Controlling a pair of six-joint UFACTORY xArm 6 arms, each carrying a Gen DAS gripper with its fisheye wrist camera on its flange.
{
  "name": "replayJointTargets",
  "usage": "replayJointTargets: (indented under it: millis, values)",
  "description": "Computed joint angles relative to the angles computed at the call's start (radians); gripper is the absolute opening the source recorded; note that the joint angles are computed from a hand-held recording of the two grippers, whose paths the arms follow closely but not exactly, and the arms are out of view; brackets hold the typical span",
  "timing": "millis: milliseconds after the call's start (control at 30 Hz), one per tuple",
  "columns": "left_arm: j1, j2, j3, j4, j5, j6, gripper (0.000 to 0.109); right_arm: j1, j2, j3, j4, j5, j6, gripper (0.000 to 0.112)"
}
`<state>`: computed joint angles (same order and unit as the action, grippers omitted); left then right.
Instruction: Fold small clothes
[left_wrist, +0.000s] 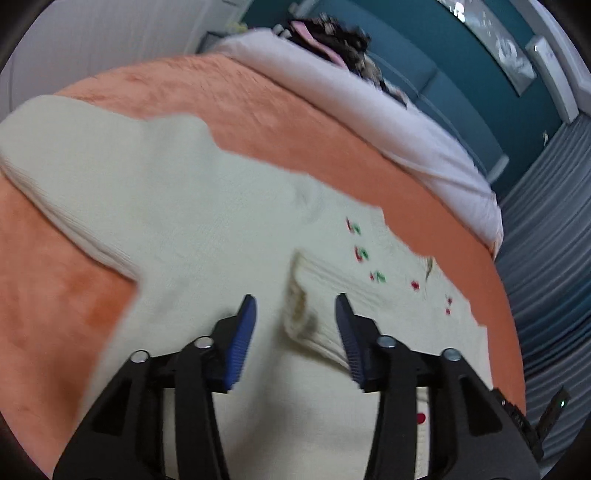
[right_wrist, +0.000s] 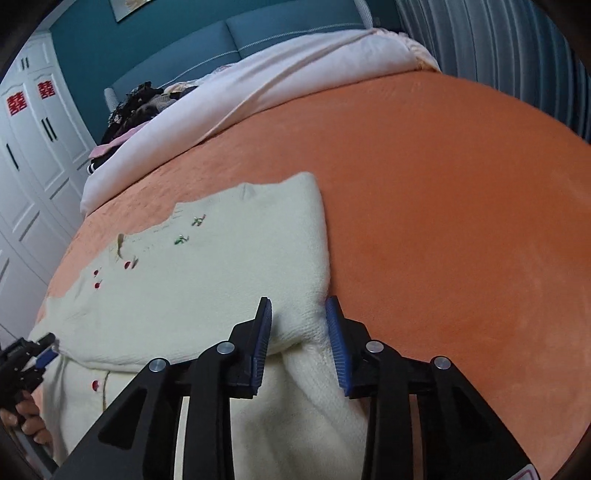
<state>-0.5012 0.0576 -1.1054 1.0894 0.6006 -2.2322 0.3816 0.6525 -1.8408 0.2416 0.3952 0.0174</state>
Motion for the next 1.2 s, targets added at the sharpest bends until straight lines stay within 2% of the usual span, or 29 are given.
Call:
replayJointTargets:
  millis: [33,67,100,167,200,300,367,400,433,467,500,533,567,633,667,733,833,900,967,1067,1133,1200]
  values:
    - [-0.002,-0.08,0.071,0.036,0.066,-0.055,0.073,0.016,-0.031,0.045,0.003,-0.033,-0.027,0.042]
    - [0.004,-0.159,0.14,0.03,0.134,-0.074,0.081,0.031,-0.069,0.1,0.007,-0.062,-0.05,0.049]
    - [0.024,-0.23,0.202,-0.002,0.185,-0.061,0.082,0.051,-0.105,0.153,0.029,-0.083,-0.088,0.056]
    - [0.098,-0.367,0.328,-0.08,0.245,-0.026,0.082,0.078,-0.199,0.296,0.14,-0.126,-0.228,0.057]
    - [0.149,-0.434,0.394,-0.107,0.244,-0.023,0.082,0.094,-0.23,0.346,0.153,-0.138,-0.256,0.06]
    - [0.339,-0.585,0.564,-0.208,0.155,-0.004,0.079,0.133,-0.265,0.422,0.177,-0.128,-0.295,0.063]
    - [0.447,-0.634,0.639,-0.221,0.068,-0.029,0.061,0.141,-0.256,0.417,0.178,-0.072,-0.274,0.065]
    - [0.475,-0.643,0.651,-0.209,0.055,-0.045,0.056,0.142,-0.243,0.402,0.154,-0.05,-0.245,0.065]
    - [0.486,-0.636,0.639,-0.216,0.072,-0.037,0.04,0.145,-0.254,0.428,0.143,-0.061,-0.236,0.065]
    - [0.504,-0.621,0.628,-0.23,0.055,-0.007,0.019,0.143,-0.247,0.419,0.158,-0.055,-0.242,0.065]
    - [0.521,-0.605,0.611,-0.241,0.019,0.03,0.008,0.142,-0.253,0.431,0.198,-0.056,-0.263,0.065]
    - [0.513,-0.588,0.574,-0.222,0.025,0.046,0.007,0.14,-0.263,0.447,0.254,-0.056,-0.303,0.065]
    - [0.474,-0.568,0.515,-0.165,0.072,0.046,0.007,0.137,-0.265,0.449,0.31,-0.055,-0.342,0.065]
    - [0.362,-0.495,0.357,-0.057,0.161,0.103,0.007,0.135,-0.272,0.46,0.381,-0.054,-0.395,0.065]
    - [0.312,-0.455,0.281,-0.014,0.174,0.144,0.007,0.134,-0.276,0.466,0.403,-0.055,-0.412,0.065]
    - [0.199,-0.338,0.103,0.055,0.151,0.216,0.007,0.134,-0.276,0.469,0.444,-0.058,-0.441,0.065]
    - [0.067,-0.116,-0.145,0.07,0.04,0.316,0.009,0.131,-0.273,0.46,0.521,-0.049,-0.488,0.065]
    - [0.003,0.045,-0.276,0.006,-0.048,0.372,0.016,0.121,-0.273,0.451,0.597,-0.025,-0.533,0.065]
    - [-0.051,0.193,-0.374,-0.119,-0.09,0.448,0.049,0.108,-0.276,0.443,0.647,0.0,-0.543,0.065]
    - [-0.1,0.285,-0.399,-0.196,-0.081,0.384,0.051,0.088,-0.294,0.44,0.671,0.01,-0.516,0.067]
    - [-0.111,0.25,-0.321,-0.144,-0.096,0.227,0.053,0.074,-0.29,0.407,0.686,0.033,-0.528,0.068]
    - [-0.107,0.198,-0.25,-0.112,-0.06,0.108,0.059,0.066,-0.254,0.333,0.674,0.069,-0.526,0.068]
